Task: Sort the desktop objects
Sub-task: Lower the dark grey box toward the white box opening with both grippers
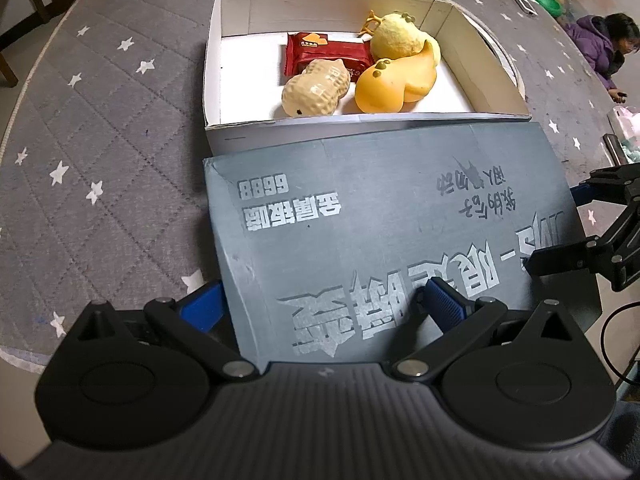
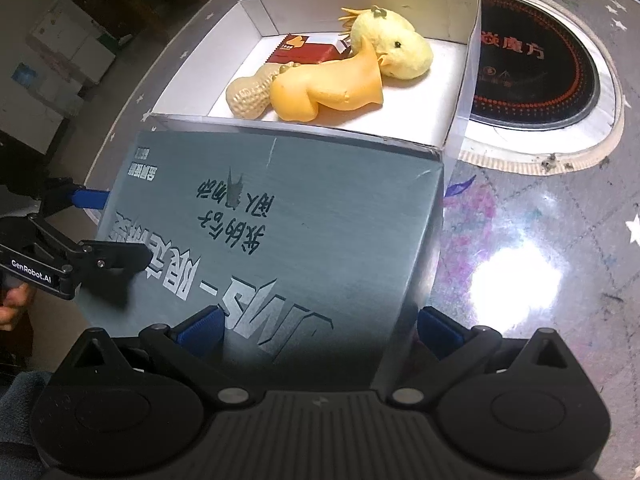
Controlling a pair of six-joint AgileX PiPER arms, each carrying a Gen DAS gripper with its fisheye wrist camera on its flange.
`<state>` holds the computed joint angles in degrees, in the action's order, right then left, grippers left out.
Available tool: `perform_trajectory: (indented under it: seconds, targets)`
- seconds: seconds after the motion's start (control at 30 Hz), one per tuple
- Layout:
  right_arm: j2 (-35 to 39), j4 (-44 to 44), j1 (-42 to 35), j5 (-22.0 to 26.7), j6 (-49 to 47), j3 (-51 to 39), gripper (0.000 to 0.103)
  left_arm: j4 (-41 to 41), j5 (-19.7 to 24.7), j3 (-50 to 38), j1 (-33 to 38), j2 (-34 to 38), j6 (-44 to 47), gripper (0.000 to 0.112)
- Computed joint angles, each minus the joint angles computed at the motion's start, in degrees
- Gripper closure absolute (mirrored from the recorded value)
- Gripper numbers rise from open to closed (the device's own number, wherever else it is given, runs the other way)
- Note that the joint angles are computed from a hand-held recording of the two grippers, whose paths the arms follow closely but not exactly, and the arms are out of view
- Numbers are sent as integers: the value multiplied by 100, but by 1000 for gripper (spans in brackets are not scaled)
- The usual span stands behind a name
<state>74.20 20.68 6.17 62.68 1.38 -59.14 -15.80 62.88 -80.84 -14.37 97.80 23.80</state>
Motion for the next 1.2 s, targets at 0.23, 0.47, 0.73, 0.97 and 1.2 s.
perform_trajectory:
  seconds: [0.23, 0.47, 0.73, 0.97, 1.2]
  targets:
    - [-98, 131, -99, -105, -100, 141, 0, -103, -102, 145, 36, -72, 75, 9]
    - [-235, -30, 96, -413, 281, 288, 0, -188, -114, 3, 141, 83, 266, 9]
    - [-442, -90, 197, -725, 449, 536, 0, -303, -318, 327, 131, -175, 325, 9]
    - [-522, -401, 571, -868, 966, 538, 0, -164, -575, 955, -71, -640, 138, 9]
    - [-601, -907, 996, -796, 1481, 383, 0, -37, -709, 1751, -388, -1399, -197, 9]
